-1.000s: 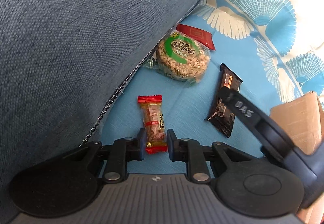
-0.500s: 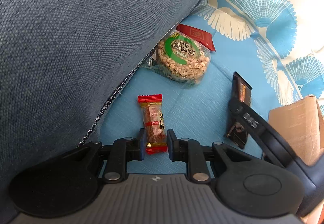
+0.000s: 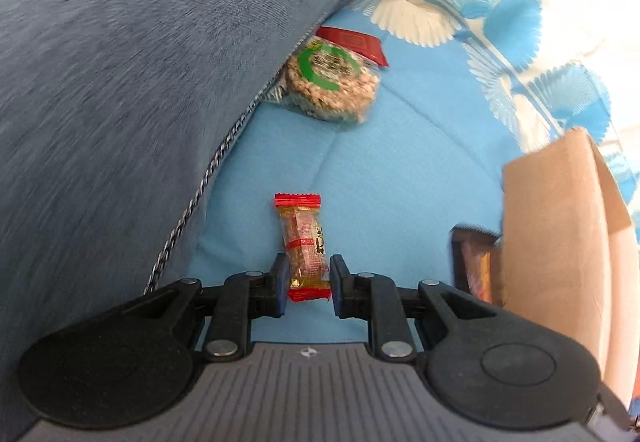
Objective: Organize snacks
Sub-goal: 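Grasp the dark chocolate bar with the right tool while left tool grasps red candy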
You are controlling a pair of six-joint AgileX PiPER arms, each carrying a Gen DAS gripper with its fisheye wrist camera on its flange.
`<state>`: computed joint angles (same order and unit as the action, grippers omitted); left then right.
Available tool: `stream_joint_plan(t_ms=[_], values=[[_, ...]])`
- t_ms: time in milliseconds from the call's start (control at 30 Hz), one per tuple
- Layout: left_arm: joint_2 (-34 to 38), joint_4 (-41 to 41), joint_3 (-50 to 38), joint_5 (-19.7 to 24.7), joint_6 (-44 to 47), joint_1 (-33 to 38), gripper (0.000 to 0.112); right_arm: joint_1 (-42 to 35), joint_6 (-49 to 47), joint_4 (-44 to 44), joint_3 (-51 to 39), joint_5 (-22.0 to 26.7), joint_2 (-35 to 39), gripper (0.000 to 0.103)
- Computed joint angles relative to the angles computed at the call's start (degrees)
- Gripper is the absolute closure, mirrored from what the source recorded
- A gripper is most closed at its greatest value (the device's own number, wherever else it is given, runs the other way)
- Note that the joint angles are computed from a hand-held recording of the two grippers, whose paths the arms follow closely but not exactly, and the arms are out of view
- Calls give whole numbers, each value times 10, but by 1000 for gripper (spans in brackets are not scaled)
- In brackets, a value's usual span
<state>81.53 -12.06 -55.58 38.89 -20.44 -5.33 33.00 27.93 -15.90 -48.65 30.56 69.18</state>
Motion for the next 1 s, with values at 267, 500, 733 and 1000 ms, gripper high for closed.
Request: stream_joint_plan(t_ms=[267, 500, 733, 1000], values=[[-27, -63, 27, 25, 77, 16, 89, 37, -33, 58, 54, 58, -70, 62], [-16, -49, 20, 40, 74, 18, 84, 76, 7, 4, 67, 63, -63, 61], [0, -18, 9, 34, 45, -5, 82, 87, 13, -4, 60, 45, -29, 54], [18, 61, -4, 24, -1, -44, 82, 108, 51, -63, 50, 67, -15, 53]])
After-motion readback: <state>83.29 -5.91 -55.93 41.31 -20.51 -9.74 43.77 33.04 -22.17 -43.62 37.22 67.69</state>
